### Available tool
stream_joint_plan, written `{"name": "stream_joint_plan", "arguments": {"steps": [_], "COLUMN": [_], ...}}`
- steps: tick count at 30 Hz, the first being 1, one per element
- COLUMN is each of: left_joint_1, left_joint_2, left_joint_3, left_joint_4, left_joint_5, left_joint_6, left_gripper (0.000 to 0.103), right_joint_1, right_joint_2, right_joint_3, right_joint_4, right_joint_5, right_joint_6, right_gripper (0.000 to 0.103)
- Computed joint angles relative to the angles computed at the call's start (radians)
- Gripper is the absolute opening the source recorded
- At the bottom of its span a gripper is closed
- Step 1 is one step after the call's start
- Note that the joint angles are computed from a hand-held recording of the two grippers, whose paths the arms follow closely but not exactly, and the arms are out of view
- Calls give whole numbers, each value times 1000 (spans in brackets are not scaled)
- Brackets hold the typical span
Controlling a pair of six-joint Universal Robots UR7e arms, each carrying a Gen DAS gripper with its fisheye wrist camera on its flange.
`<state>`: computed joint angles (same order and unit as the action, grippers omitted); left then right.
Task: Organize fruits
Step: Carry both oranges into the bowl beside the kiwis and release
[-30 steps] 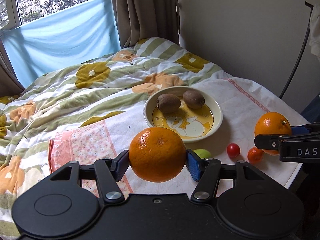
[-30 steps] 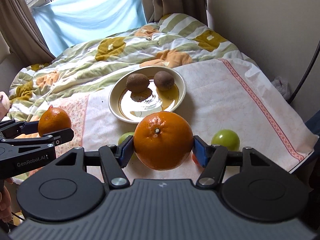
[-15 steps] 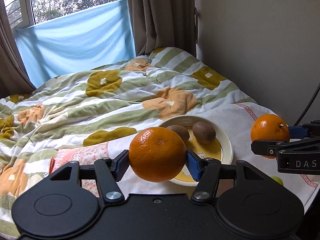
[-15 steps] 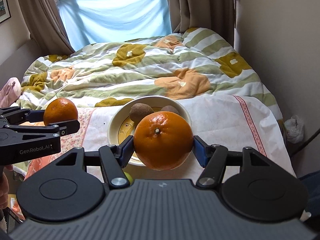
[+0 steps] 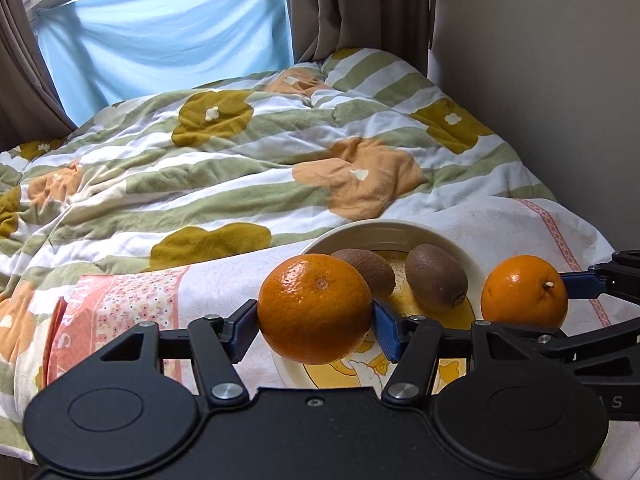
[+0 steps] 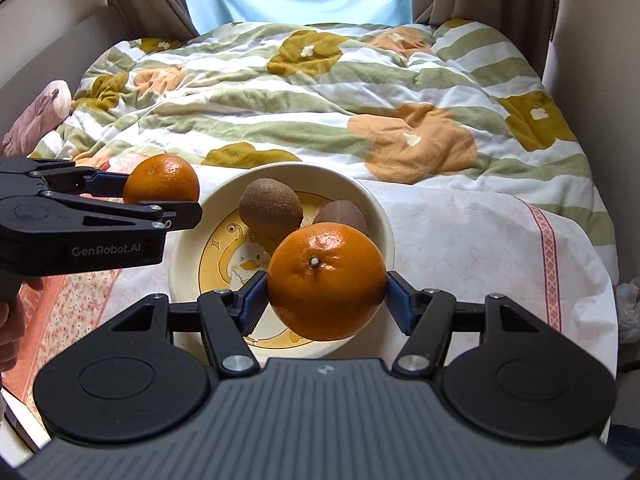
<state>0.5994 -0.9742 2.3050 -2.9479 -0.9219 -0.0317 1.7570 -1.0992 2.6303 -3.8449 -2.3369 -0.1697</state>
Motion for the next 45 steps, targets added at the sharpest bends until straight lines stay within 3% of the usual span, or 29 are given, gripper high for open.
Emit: {"name": "stream_joint_plan", "arguments": {"steps": [7, 16, 17, 18, 20, 35, 45], "left_joint_1": [27, 42, 39, 39, 32, -2, -6], "left_joint_2": [78, 131, 133, 131, 124, -51, -100], "left_joint_3": [-44, -61, -55, -51, -36, 51, 85], "left_joint_4": [27, 29, 6, -6, -54, 10, 28], "left_joint_5": [25, 19, 25, 22, 28, 51, 57], "left_joint_6": [11, 70, 80, 90, 109, -5, -44], "left_gripper": [64, 65, 71, 85, 92, 95, 95], "right_joint_1": [-68, -73, -72, -71, -66, -55, -61], "right_joint_2": [35, 63, 65, 67, 71, 64, 115], "right_joint_3": [-16, -29, -30, -30, -28, -30, -69], "right_joint_4": [-13, -17, -15, -18, -21, 5, 33], "right_joint_5": [53, 46, 43, 40, 32, 25, 35], "right_joint_6": [-75, -65, -62, -60, -53, -47, -36], "right_gripper": [77, 77, 77, 77, 77, 77, 78]}}
